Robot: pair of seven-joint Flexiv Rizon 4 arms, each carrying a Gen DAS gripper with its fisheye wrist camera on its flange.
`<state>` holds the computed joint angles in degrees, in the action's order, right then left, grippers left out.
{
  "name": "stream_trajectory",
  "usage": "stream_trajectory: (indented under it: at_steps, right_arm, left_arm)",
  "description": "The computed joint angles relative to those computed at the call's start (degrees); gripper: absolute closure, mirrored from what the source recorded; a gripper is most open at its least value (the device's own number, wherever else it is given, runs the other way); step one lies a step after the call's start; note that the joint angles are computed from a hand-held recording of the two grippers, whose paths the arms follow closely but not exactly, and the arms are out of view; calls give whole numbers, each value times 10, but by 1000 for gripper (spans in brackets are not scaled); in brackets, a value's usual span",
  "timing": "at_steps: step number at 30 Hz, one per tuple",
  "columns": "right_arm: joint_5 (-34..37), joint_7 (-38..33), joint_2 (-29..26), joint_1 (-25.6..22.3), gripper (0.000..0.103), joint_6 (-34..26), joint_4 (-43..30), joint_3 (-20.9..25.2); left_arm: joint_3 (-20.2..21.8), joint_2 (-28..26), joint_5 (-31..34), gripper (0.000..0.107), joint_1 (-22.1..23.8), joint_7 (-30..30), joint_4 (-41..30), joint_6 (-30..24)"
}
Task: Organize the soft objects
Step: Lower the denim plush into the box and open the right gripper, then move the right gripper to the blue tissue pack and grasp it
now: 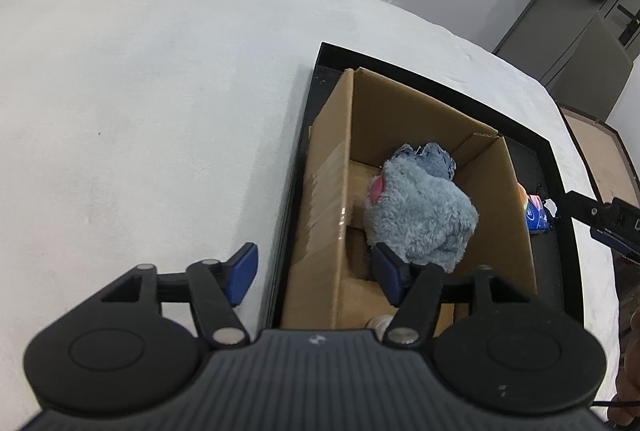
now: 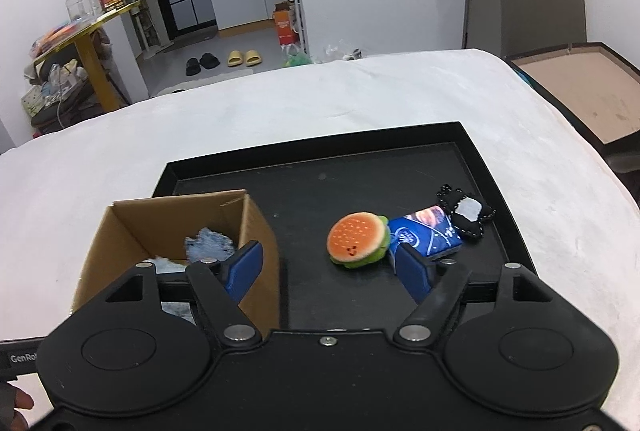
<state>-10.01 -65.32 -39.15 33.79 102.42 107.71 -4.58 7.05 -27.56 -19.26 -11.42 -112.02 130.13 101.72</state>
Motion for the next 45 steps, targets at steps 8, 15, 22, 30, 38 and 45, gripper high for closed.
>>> stream_trajectory:
  at_steps: [8,15,22,30,38,45]
  right_arm:
    - [-8,1,-18,-37,31,-7,-15,23]
    - [-28,-1,-35,-77,30,-38,-38,49]
    - [-49,-9,-58,-100,21,-68,-61,62]
    - [-67,-28,-88,-125,21,-95,-99,79]
    - [-73,-42,-113,-123,21,-109,-130,76]
    - [-71,-47,-123,-122,23,-103,-139,75]
  left_arm:
    - [62,-18,-5,39,-66,-7,-38,-39]
    - [110,-26,12,31,-110,-40,-58,-66]
    - [149,-38,50,30,-139,-88,-90,-109]
    - [177,-50,106,27,-153,-147,-123,-132]
    - [188,-59,152,22,-152,-199,-146,-149]
    - [191,-54,190,22,-149,-234,-155,-159]
